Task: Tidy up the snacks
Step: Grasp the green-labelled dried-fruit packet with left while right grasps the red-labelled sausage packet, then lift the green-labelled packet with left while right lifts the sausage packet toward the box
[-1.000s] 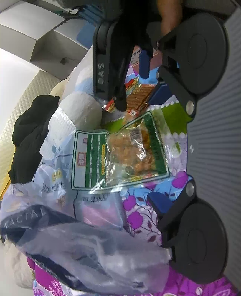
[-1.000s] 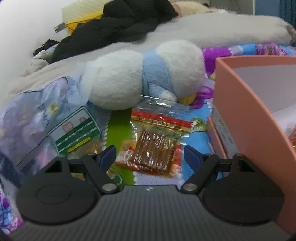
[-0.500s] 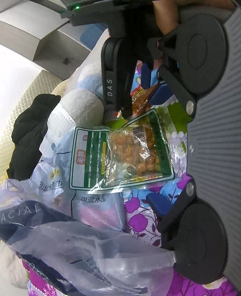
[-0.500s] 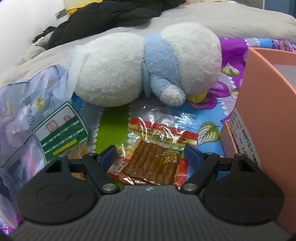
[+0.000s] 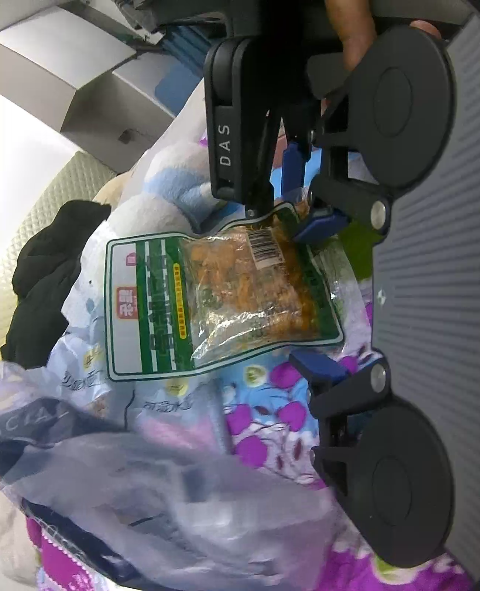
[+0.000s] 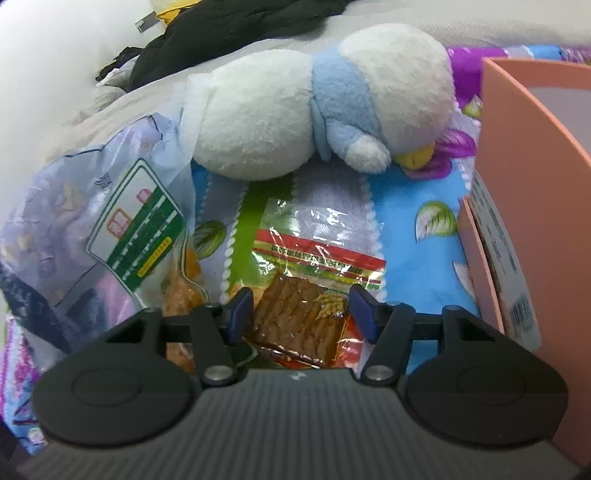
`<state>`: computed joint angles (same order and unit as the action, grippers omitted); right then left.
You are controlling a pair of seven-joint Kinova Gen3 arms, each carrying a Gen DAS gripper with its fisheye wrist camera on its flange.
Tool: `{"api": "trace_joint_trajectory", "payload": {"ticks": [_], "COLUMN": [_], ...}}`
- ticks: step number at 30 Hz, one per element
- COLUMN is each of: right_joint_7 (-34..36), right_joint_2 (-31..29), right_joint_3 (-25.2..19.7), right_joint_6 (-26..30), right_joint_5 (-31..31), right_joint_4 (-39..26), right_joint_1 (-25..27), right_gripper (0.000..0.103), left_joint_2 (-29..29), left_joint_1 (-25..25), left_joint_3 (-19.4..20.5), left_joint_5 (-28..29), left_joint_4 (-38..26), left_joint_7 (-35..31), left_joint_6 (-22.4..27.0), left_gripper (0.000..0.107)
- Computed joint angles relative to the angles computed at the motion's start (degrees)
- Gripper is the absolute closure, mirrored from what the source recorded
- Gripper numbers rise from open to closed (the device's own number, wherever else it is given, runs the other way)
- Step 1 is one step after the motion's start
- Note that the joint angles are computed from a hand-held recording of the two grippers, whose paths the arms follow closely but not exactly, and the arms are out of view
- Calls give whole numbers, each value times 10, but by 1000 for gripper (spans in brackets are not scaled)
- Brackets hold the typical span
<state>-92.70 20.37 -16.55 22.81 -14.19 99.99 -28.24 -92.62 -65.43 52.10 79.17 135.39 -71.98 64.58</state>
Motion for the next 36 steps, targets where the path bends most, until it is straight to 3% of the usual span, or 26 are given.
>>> {"api": "trace_joint_trajectory", "payload": {"ticks": [5, 12, 21, 27, 29, 32, 36], "right_joint_7": [52, 113, 146, 168, 170, 177, 152], "right_joint_2": [-26, -88, -189, -256, -271, -292, -310], "right_joint_3": [-36, -30, 12, 41, 46, 50, 39], "right_joint_6": [16, 49, 106, 142, 150, 137, 98], "right_joint_5": [-51, -114, -161, -197, -198, -193, -164], "right_joint_4": [32, 89, 170, 218, 229, 246, 267], "right_joint_1": [48, 63, 32, 10, 3, -7, -12], "right_gripper": [47, 48, 48, 49, 59, 60, 59], "left_joint_2": [7, 22, 43, 28, 27, 34, 31], "left_joint_1": [44, 131, 249, 310, 321, 327, 331], "left_joint_3": [-22, -45, -72, -94, -99, -106, -122], "left_joint_5": [-27, -130, -255, -310, -316, -342, -360], "left_joint_4": [3, -42, -120, -183, -191, -221, -240], "left_joint_7": [20, 118, 261, 353, 358, 379, 383], "left_joint_6": [12, 37, 103, 176, 188, 237, 267], "left_gripper": [39, 39, 39, 39, 39, 39, 39]}}
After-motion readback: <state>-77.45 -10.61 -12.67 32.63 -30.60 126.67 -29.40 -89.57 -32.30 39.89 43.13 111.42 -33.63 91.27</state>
